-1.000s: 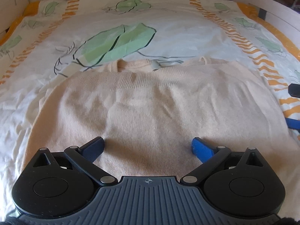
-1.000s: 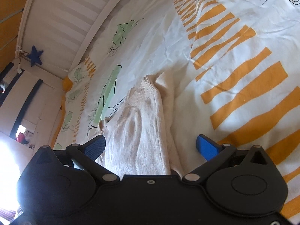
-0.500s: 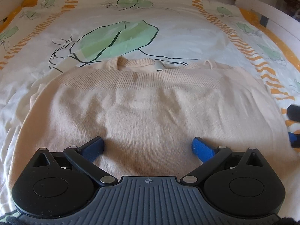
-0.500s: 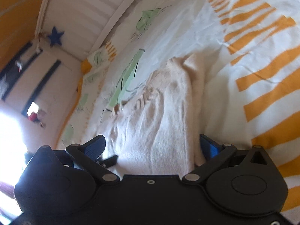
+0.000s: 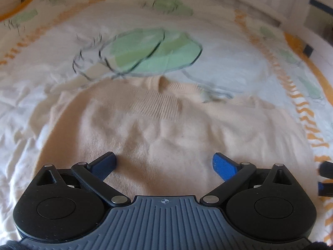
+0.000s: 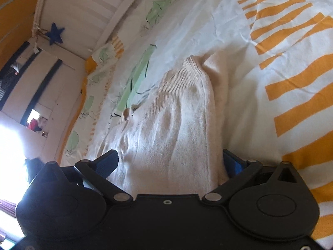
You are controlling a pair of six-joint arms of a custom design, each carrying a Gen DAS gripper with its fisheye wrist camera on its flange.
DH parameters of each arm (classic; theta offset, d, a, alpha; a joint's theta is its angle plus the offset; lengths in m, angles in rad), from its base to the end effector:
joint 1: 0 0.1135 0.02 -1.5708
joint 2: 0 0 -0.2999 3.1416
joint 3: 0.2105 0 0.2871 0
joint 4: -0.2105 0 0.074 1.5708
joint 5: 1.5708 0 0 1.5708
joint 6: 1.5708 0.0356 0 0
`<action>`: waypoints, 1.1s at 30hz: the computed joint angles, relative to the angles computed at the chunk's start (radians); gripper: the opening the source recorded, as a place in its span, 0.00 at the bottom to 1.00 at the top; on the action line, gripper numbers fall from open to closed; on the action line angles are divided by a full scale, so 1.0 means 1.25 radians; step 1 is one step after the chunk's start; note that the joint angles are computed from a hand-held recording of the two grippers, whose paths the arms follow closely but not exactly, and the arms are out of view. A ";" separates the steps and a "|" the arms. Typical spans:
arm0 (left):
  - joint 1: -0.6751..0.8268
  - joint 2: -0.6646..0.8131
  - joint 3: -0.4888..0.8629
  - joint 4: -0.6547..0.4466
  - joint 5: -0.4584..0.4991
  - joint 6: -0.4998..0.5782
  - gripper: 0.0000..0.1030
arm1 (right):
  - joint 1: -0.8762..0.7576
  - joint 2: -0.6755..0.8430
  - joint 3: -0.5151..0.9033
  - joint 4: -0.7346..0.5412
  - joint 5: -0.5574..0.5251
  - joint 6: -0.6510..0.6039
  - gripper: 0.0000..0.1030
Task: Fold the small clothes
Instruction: 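Grasp the folded sweater edge with the right tool and lift it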
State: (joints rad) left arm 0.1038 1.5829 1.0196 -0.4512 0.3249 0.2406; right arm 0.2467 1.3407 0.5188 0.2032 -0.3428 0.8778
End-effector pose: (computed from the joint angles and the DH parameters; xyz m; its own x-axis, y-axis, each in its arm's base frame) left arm 0.3492 0.0250 0.2227 -0.8038 0.1433 -0.5774 0.2687 0.9534 -0.1374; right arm 0.2631 0.0786 0.1783 -0.7405 0.5607 -0.3704 0.1161 0.6497 0.7513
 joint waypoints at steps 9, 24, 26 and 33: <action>0.064 0.032 0.071 -0.086 0.055 0.108 0.84 | 0.099 -0.014 0.125 -0.216 0.149 0.006 0.31; 0.450 0.166 0.284 -0.253 0.217 0.270 0.84 | 0.330 0.314 0.648 -0.420 0.288 -0.044 0.31; 0.476 0.192 0.312 -0.284 0.233 0.277 0.84 | 0.360 0.402 0.735 -0.446 0.277 -0.046 0.31; 0.509 0.250 0.356 -0.332 0.278 0.269 0.84 | 0.455 0.624 0.991 -0.632 0.350 -0.114 0.35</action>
